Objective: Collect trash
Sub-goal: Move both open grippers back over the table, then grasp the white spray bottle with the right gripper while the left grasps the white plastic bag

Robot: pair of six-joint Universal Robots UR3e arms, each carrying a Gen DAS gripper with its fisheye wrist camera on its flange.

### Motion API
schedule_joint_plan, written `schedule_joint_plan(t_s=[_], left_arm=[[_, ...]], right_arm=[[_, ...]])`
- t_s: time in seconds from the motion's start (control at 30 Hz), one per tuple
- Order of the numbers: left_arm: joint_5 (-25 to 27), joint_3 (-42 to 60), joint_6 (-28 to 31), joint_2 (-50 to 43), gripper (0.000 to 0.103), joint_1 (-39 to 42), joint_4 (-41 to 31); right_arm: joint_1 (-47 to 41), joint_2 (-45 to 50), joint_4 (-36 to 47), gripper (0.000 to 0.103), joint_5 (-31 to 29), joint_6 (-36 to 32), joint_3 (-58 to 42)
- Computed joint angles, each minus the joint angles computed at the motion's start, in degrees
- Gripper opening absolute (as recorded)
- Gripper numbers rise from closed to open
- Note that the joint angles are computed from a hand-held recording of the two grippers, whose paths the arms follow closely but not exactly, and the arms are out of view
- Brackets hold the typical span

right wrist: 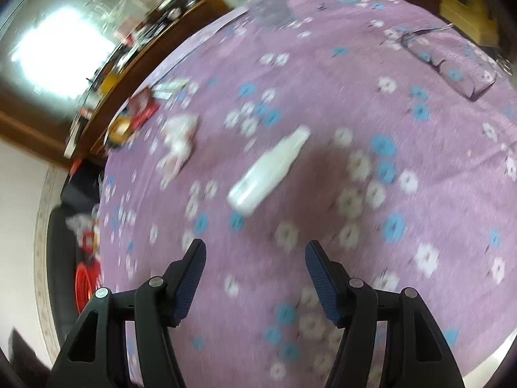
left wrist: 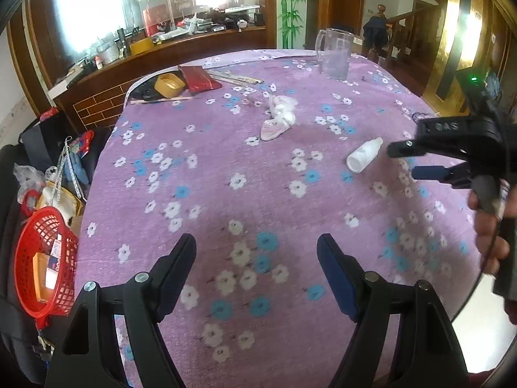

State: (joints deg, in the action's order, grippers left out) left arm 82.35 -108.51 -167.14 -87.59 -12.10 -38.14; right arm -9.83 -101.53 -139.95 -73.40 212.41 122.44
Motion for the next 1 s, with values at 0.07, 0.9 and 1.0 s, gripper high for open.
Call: schedule_joint_plan(t_s=[0.07,0.9,1.0], left_arm=[[0.14,1.86,-0.09,-0.94,0.076,-0.04,-0.80],[-0.35,43.17,-3.88,-32.83,0.076,-2.42,-15.24],[0.79,53.91,-5.73,-41.04,0.076,-4.25,-18.52]], right_arm=[[-1.68,3.94,-1.56,0.068,1.43,0.47,-1.80],[7.20,19.12,2.63,0.037,-8.67,-7.55,-13.70],[6.99,12.92,2.58,0.037,-8.66,-8.52,-7.73]])
